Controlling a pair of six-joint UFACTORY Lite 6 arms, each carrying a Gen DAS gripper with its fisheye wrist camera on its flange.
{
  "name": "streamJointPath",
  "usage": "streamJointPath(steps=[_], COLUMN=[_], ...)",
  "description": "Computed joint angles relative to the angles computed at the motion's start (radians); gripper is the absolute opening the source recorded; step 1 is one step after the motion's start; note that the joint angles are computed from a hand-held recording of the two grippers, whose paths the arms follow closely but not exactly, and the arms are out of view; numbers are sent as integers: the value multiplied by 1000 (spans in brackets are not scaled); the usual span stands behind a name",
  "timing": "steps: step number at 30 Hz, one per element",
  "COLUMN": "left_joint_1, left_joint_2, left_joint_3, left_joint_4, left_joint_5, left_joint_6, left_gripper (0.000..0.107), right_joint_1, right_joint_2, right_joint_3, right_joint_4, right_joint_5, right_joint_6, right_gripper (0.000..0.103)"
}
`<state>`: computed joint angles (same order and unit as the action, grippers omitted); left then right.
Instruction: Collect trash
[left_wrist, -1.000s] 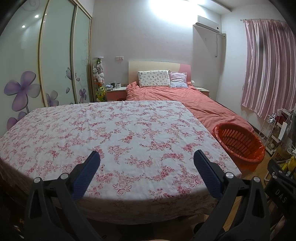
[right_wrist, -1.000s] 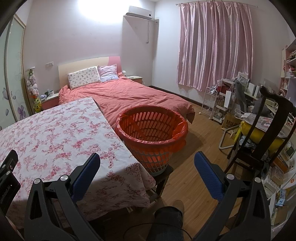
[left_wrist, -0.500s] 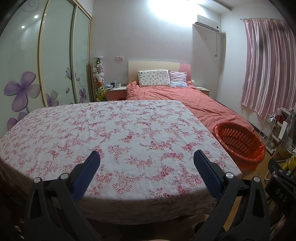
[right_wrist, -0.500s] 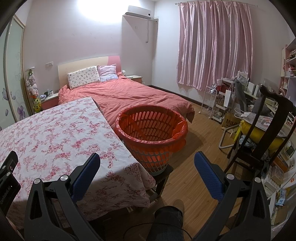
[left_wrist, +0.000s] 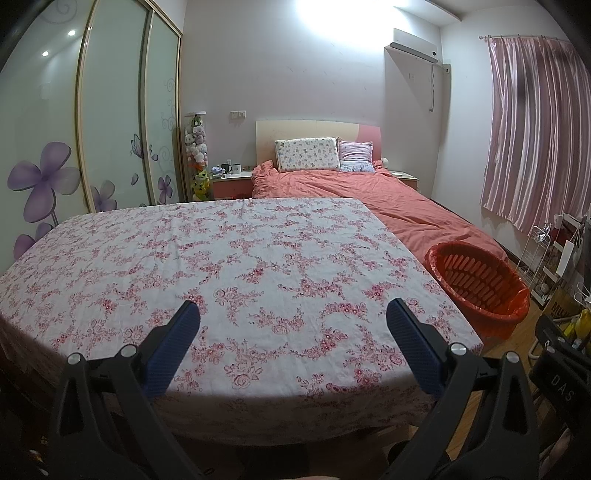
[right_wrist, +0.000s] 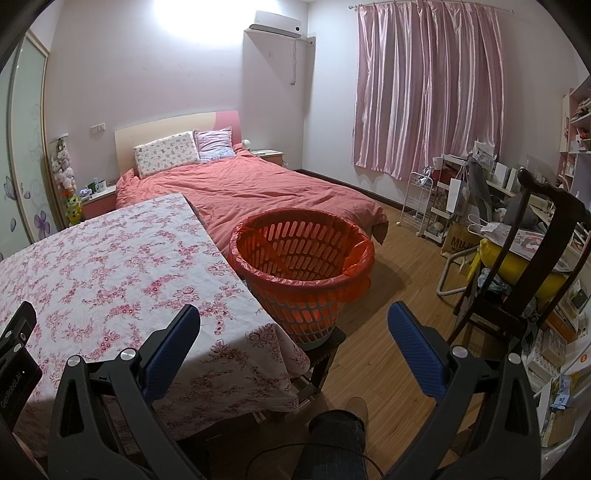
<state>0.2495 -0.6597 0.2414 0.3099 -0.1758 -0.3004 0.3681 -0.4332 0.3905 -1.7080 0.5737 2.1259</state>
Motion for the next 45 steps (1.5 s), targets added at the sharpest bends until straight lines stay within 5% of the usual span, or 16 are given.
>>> streamJointPath(steps=[45], left_joint_1=[21], left_joint_2=[0], left_joint_3=[-8], left_joint_4=[86], left_joint_5=[-8], left_joint_6=[-70], left_gripper=[99], right_joint_1=[-7], right_joint_2=[-1], right_joint_3=[5], right_joint_4=[5], right_joint_5=[-7], right_joint_6=[-10], right_gripper=[101])
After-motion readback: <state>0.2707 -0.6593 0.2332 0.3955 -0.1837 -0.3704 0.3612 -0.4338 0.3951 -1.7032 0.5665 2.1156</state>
